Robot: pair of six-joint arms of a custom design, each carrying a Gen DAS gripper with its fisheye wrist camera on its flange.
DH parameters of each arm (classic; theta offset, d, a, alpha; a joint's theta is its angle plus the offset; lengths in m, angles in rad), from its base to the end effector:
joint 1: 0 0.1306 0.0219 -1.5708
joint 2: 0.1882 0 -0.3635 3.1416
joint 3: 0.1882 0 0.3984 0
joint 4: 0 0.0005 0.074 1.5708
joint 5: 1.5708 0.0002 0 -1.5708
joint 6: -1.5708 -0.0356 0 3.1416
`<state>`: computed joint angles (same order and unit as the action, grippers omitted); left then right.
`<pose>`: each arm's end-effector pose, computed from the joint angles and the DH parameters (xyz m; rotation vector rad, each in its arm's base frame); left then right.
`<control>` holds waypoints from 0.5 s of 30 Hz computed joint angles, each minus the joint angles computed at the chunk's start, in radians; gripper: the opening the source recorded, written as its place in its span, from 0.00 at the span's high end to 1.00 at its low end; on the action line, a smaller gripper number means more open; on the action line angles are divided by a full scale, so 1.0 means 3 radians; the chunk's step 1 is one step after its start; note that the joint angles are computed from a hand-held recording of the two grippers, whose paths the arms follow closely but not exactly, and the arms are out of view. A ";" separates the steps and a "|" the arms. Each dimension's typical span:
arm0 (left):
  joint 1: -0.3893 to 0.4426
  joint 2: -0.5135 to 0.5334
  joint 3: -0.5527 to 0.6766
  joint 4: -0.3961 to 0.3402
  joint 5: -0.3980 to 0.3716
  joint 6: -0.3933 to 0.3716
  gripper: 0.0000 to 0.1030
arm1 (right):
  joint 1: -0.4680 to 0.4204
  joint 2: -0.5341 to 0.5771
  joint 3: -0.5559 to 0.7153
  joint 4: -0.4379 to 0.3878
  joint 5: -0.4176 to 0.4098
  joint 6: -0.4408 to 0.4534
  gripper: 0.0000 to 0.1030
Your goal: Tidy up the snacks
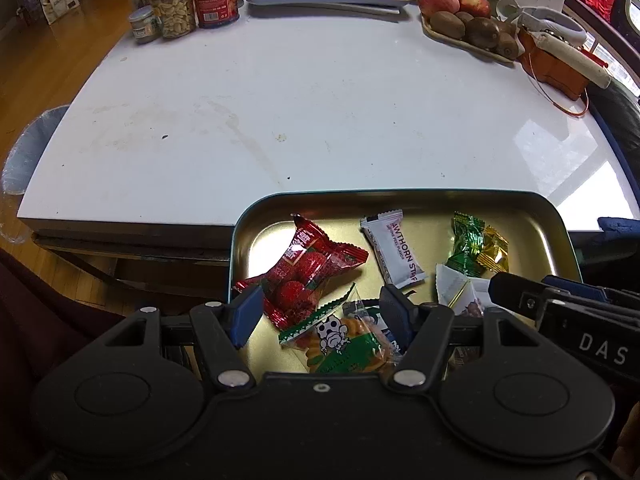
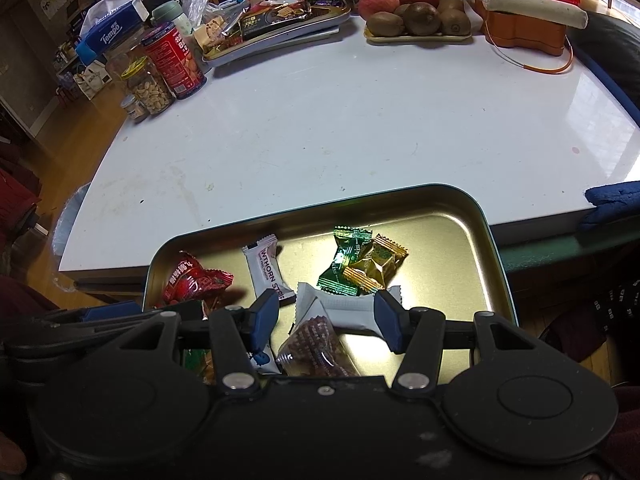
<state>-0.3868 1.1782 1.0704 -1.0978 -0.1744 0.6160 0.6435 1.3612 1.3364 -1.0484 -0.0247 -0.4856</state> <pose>0.3568 -0.1392 0.3417 -0.3571 2.7157 -0.0331 0.3714 0.2790 0.3877 -0.2219 2.6976 0.3962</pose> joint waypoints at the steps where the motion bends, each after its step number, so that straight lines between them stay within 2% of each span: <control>1: 0.0020 0.0022 0.0016 -0.0014 0.0056 -0.0021 0.35 | 0.0000 0.0001 0.0001 0.0000 0.0000 0.0001 0.46; 5: 0.0049 -0.0075 -0.0076 0.0119 0.0056 0.0006 0.36 | -0.0004 -0.0002 -0.0001 0.0001 -0.0004 0.0001 0.46; 7: 0.0028 -0.0093 -0.0094 0.0154 -0.0047 -0.0024 0.37 | -0.0002 -0.0001 0.0000 0.0001 -0.0002 0.0001 0.46; 9: 0.0002 -0.0084 -0.0086 0.0145 -0.0146 -0.0101 0.38 | -0.0003 -0.0001 0.0000 0.0000 -0.0010 0.0004 0.46; 11: 0.0025 -0.0025 -0.0037 0.0080 -0.0046 -0.0225 0.38 | 0.0000 -0.0001 0.0000 0.0000 -0.0008 0.0004 0.46; 12: 0.0016 0.0025 0.0005 0.0005 -0.0081 -0.0211 0.38 | 0.0000 0.0000 0.0001 -0.0004 -0.0007 0.0002 0.46; 15: -0.0096 0.0086 0.0028 -0.0060 -0.0457 -0.0232 0.38 | -0.0001 -0.0005 0.0000 -0.0005 -0.0004 0.0008 0.46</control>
